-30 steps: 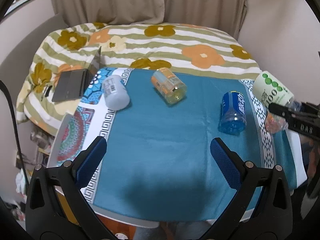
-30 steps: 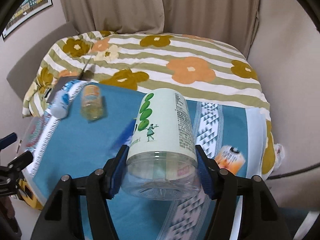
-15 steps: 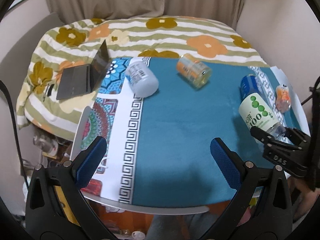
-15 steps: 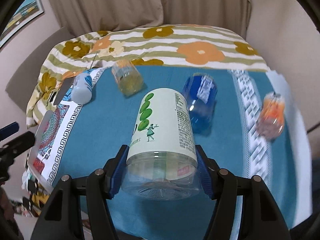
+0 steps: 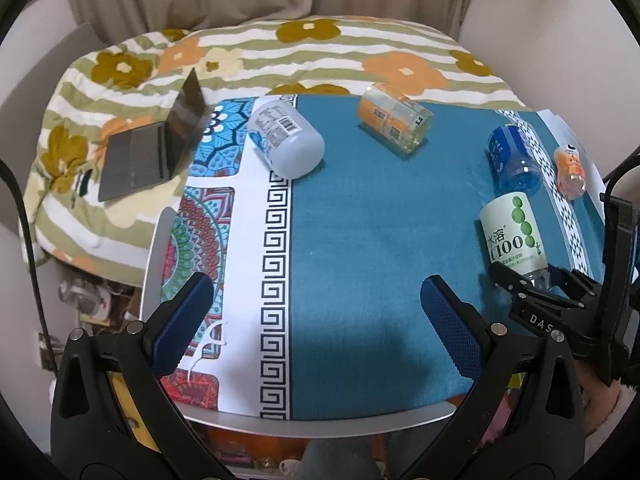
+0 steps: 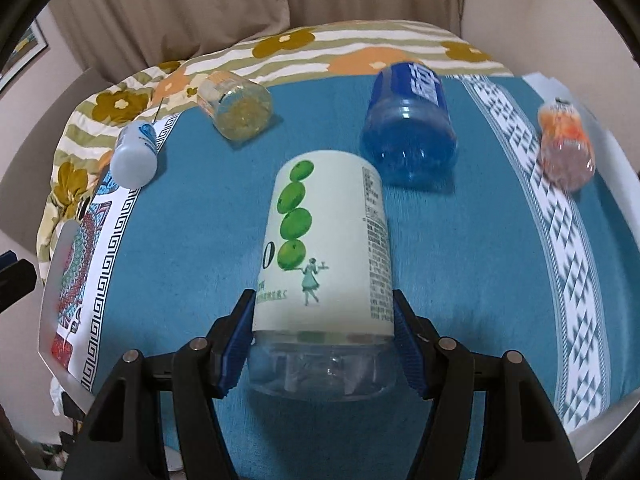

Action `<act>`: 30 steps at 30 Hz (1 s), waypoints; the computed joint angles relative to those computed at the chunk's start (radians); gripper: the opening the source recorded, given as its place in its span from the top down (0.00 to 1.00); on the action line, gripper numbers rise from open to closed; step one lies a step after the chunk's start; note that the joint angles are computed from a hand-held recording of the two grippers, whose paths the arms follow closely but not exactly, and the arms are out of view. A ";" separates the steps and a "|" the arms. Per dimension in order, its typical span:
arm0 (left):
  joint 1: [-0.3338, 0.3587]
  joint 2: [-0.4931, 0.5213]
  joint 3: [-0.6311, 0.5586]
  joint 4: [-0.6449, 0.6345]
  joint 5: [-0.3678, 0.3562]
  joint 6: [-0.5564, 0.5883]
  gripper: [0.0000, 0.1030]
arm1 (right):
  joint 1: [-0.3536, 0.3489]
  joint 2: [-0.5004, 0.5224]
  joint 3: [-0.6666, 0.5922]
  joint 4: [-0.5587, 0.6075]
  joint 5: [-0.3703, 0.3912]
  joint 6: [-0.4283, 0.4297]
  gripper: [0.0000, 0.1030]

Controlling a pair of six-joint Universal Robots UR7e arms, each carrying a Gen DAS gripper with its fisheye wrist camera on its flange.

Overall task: Flip cup upright
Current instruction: 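Lift the cup with the right gripper and carry it toward the left gripper, then close the left gripper on the cup while the right gripper releases it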

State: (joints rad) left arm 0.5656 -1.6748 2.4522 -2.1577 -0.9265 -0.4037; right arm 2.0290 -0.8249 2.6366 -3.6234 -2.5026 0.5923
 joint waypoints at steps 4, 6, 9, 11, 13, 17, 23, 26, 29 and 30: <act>0.004 0.011 -0.002 -0.018 -0.014 0.022 0.00 | -0.001 -0.001 0.000 -0.003 0.008 0.006 0.41; 0.007 0.016 -0.004 -0.024 -0.020 0.030 0.00 | 0.003 -0.002 -0.003 0.019 -0.002 0.018 0.37; 0.008 0.018 -0.004 -0.030 -0.024 0.040 0.00 | 0.006 0.000 -0.002 0.014 -0.006 0.028 0.24; 0.009 0.016 -0.005 -0.032 -0.028 0.045 0.00 | 0.009 0.002 -0.002 0.010 -0.011 0.033 0.17; 0.011 0.014 -0.009 -0.029 -0.031 0.047 0.00 | 0.015 -0.002 -0.001 0.018 -0.017 0.042 0.16; 0.003 0.010 -0.027 -0.011 -0.042 0.044 0.00 | 0.053 -0.052 0.004 0.088 -0.036 0.088 0.11; -0.038 0.055 -0.077 0.030 -0.062 0.027 0.00 | 0.133 -0.236 0.025 0.295 -0.063 0.166 0.00; -0.059 0.105 -0.112 0.048 -0.090 0.005 0.00 | 0.130 -0.352 0.042 0.412 -0.053 0.180 0.00; -0.088 0.176 -0.145 0.056 -0.114 -0.034 0.00 | 0.100 -0.495 0.066 0.548 -0.019 0.170 0.00; -0.096 0.200 -0.154 0.059 -0.120 -0.050 0.00 | 0.089 -0.541 0.071 0.599 -0.012 0.162 0.00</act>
State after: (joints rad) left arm 0.4694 -1.4750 2.2984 -2.0992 -1.0466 -0.4539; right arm 2.1185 -1.3662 2.7081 -3.0242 -2.5145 0.7544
